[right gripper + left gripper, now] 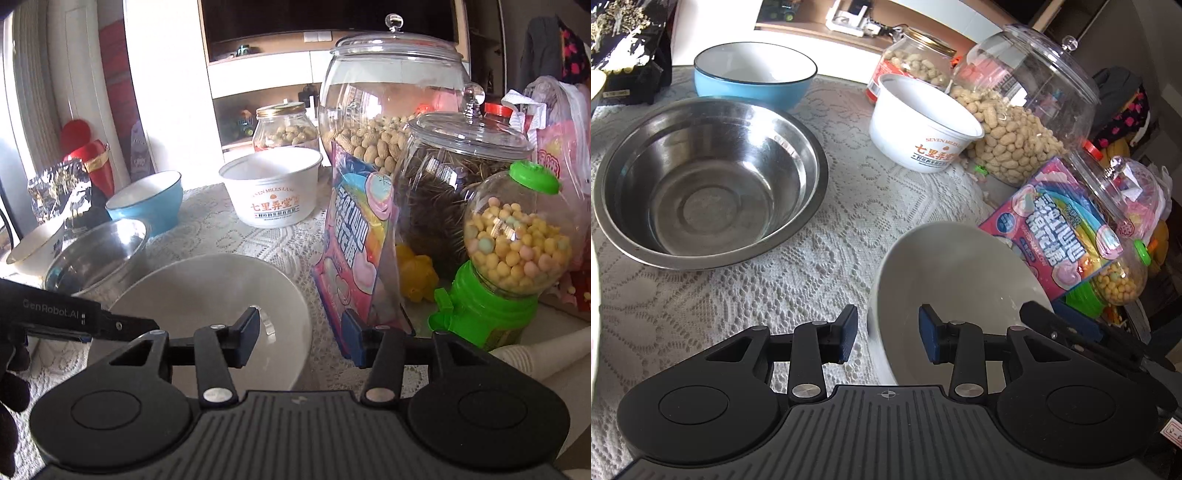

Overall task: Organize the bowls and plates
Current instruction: 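Lift the large white bowl with the left gripper toward the flower plate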

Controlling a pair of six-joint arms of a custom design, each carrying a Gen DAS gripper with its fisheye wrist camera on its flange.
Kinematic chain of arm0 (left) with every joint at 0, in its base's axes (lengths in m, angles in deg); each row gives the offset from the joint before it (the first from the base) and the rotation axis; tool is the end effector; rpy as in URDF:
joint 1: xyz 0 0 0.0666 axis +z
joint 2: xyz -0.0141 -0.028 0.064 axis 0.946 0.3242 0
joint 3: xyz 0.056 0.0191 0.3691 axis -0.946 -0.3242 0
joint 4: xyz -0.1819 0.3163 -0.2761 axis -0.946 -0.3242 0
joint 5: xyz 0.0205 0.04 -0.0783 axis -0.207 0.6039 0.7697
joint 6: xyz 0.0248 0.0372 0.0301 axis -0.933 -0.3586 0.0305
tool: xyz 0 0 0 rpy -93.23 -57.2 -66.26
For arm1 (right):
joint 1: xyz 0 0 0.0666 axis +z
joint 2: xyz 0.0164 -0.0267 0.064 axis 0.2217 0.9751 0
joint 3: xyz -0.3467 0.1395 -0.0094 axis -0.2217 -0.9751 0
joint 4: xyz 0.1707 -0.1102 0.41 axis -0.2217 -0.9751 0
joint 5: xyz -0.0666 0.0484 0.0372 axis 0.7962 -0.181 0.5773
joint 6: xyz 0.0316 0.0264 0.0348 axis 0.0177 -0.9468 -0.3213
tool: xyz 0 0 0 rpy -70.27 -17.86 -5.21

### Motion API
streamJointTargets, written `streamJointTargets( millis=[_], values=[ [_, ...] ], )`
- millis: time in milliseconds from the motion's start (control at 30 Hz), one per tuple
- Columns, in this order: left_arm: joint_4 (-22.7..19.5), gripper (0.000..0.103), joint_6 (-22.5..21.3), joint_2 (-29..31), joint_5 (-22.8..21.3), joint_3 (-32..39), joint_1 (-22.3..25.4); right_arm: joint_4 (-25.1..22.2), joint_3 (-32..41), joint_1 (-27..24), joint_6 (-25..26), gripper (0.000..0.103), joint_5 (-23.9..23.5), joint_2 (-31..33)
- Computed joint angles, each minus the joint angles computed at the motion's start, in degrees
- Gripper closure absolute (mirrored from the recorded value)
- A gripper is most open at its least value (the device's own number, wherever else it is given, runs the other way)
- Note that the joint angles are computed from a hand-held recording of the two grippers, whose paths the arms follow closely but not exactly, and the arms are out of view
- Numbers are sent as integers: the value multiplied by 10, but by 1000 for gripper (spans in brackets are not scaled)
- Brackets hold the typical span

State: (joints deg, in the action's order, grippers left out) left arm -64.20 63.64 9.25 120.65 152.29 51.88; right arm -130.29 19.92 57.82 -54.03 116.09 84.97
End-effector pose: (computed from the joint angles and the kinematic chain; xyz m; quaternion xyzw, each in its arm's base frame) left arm 0.5439 -0.2106 0.4090 0.2929 0.8838 -0.2987 0.2096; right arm 0.3484 0.3098 0.4057 0.2842 0.8521 -0.0778 0.4326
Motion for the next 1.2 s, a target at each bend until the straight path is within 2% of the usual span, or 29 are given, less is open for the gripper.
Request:
streamJointTargets(
  millis=[67, 167, 433, 567, 767, 867, 967, 1100, 1200],
  values=[
    [-2, 63, 4, 5, -12, 2, -5, -8, 7, -10, 11, 54, -35, 4],
    [-10, 63, 2, 10, -25, 3, -13, 27, -4, -20, 32, 54, -75, -3],
    [2, 67, -24, 2, -58, -11, -25, 57, -19, -27, 32, 54, -94, -14],
    [12, 66, -44, -6, -79, -20, -32, 98, -41, -35, 30, 54, -125, -29],
    [32, 66, -28, -17, -84, -36, -34, 118, -49, -35, 36, 56, -133, -35],
    [33, 66, -36, -18, -85, -36, -34, 124, -50, -35, 41, 57, -138, -34],
    [20, 68, -37, -14, -86, -29, -34, 121, -48, -35, 41, 58, -136, -32],
    [-16, 75, -15, -3, -76, -8, -23, 122, -48, -35, 44, 59, -139, -34],
    [-44, 75, -21, -11, -83, -9, -17, 135, -53, -35, 51, 59, -160, -43]
  ],
)
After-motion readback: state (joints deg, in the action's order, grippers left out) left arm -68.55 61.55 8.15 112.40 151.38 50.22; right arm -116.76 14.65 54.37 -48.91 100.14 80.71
